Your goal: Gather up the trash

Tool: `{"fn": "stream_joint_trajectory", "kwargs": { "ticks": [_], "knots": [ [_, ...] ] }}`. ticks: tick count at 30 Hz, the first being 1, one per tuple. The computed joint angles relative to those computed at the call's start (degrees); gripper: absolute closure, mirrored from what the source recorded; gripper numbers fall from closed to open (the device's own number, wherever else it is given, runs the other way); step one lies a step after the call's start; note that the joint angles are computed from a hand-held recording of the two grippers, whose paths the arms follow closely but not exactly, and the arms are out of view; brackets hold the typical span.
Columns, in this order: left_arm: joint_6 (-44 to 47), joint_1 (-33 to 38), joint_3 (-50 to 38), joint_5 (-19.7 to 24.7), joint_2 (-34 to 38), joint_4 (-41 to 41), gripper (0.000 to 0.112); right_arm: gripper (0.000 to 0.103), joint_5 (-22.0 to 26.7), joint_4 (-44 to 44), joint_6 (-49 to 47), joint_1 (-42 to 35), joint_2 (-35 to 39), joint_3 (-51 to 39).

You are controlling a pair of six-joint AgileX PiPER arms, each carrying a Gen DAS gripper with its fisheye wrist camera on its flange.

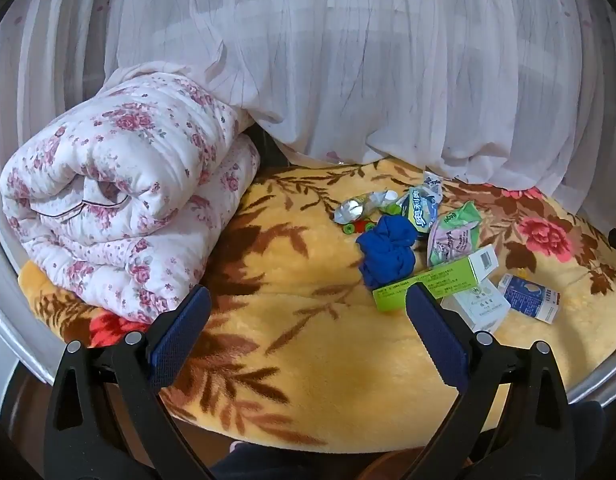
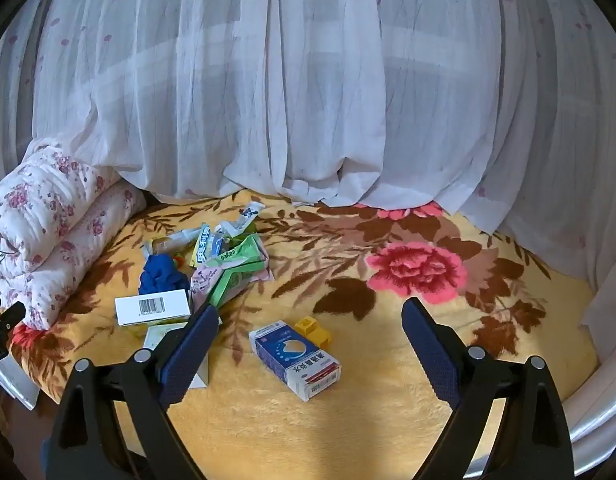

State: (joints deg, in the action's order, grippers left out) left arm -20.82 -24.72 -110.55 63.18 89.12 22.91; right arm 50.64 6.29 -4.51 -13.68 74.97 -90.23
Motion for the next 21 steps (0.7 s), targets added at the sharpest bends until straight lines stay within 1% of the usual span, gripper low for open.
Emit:
{"fn": "stream_joint_trajectory", "kwargs": {
  "ticks": [11,19,21],
  "knots": [
    [-0.44,0.22,0.71,-0.88,-0.47,-0.34,0.017,0.012,-0.27,0.15,-0.07,0.02,-0.29,0.24],
    [-0.15,0.27,0.59,-0.57,-0.58,-0.46,0.017,0.012,-0.27,0.80,-0.41,-0.34,-0.36,0.28],
    [-0.07,-0.18,-1.15,0.43,0.24,-0.38,0.017,0.012,-0.36,0.84,-0.47,-0.35,-0.36,0.34]
  ]
}}
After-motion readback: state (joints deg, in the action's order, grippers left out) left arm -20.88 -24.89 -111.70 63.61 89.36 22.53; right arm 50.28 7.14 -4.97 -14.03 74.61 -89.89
